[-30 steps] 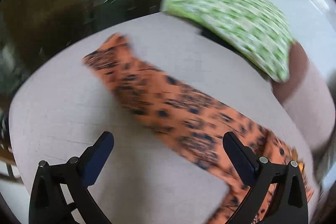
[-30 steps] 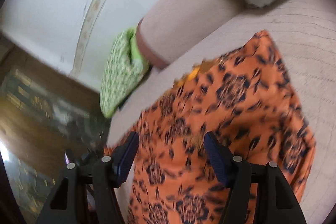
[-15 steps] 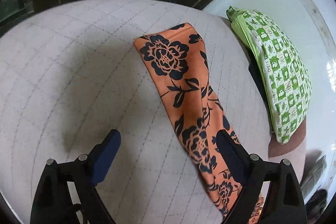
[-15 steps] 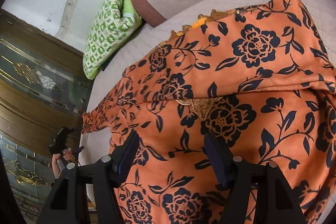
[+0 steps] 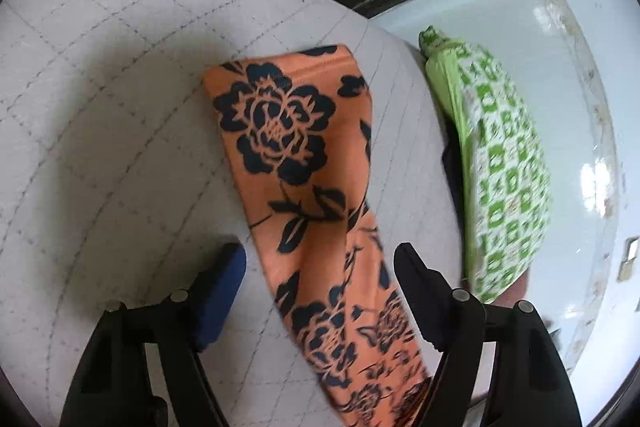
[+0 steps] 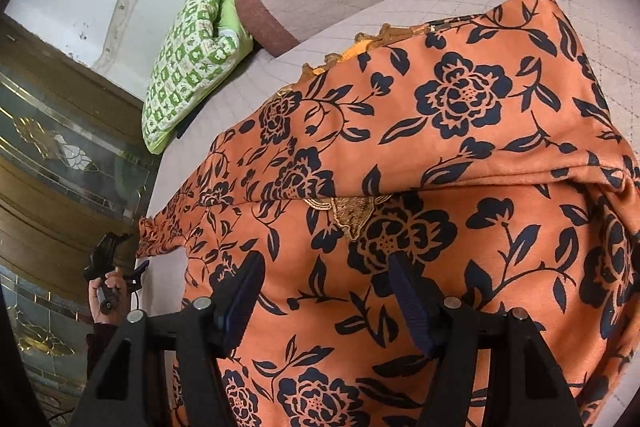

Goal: Fold small clothes

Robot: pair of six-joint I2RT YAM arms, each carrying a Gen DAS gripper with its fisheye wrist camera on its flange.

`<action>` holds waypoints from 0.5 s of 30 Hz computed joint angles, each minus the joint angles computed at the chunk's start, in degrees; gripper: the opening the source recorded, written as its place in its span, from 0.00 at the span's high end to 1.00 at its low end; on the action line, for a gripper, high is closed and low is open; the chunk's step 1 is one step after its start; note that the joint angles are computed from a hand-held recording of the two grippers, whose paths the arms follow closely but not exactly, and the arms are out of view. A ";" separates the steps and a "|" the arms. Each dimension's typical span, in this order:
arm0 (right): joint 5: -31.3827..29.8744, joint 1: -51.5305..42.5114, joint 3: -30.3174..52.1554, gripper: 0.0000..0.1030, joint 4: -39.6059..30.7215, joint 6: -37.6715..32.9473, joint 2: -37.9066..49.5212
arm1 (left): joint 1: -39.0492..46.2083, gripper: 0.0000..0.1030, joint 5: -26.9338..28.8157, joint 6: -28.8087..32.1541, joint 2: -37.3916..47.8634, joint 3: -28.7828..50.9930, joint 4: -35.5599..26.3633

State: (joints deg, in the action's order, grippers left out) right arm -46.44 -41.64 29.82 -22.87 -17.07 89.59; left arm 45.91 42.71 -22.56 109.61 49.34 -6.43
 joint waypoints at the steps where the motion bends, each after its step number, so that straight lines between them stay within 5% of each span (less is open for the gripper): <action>1: 0.07 0.07 0.09 0.34 0.28 0.32 0.37 | -0.09 0.36 0.36 -0.22 0.84 0.83 0.12; 10: 1.36 2.19 -0.06 0.34 4.10 3.25 2.52 | 1.51 0.77 6.89 -4.67 7.32 1.67 7.48; 15: 1.58 2.49 -0.08 0.34 4.84 3.72 2.92 | 0.67 0.73 4.83 -5.99 5.31 -0.40 9.56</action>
